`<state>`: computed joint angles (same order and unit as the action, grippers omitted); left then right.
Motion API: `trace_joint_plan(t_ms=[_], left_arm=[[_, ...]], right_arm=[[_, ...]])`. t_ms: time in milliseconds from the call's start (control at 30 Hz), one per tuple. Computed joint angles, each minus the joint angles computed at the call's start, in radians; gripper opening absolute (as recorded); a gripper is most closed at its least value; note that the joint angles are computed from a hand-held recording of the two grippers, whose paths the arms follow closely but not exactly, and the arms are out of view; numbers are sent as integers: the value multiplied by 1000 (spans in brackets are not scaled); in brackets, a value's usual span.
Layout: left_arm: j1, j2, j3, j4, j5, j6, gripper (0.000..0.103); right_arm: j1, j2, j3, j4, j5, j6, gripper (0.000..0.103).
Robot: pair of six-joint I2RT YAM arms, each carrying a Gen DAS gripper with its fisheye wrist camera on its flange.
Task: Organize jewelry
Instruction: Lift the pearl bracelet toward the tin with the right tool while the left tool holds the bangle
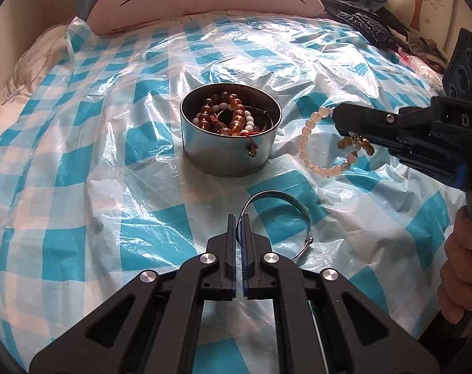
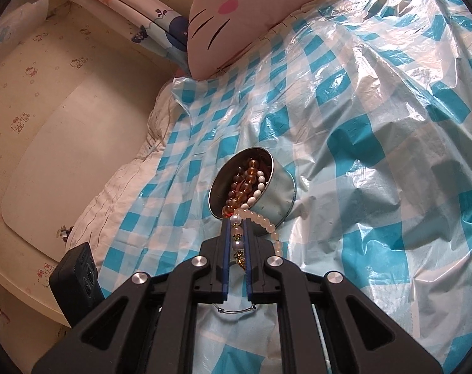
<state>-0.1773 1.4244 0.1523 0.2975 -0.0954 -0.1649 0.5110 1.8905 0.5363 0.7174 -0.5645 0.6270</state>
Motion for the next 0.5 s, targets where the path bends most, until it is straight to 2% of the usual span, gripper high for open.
trace_joint_plan(t_ms=[367, 500], left_arm=[[-10, 62, 25, 9, -19, -2, 3], [-13, 86, 33, 14, -27, -4, 7]], right_arm=[[-3, -5, -14, 54, -26, 21, 9], [-6, -3, -18, 72, -39, 28, 9]])
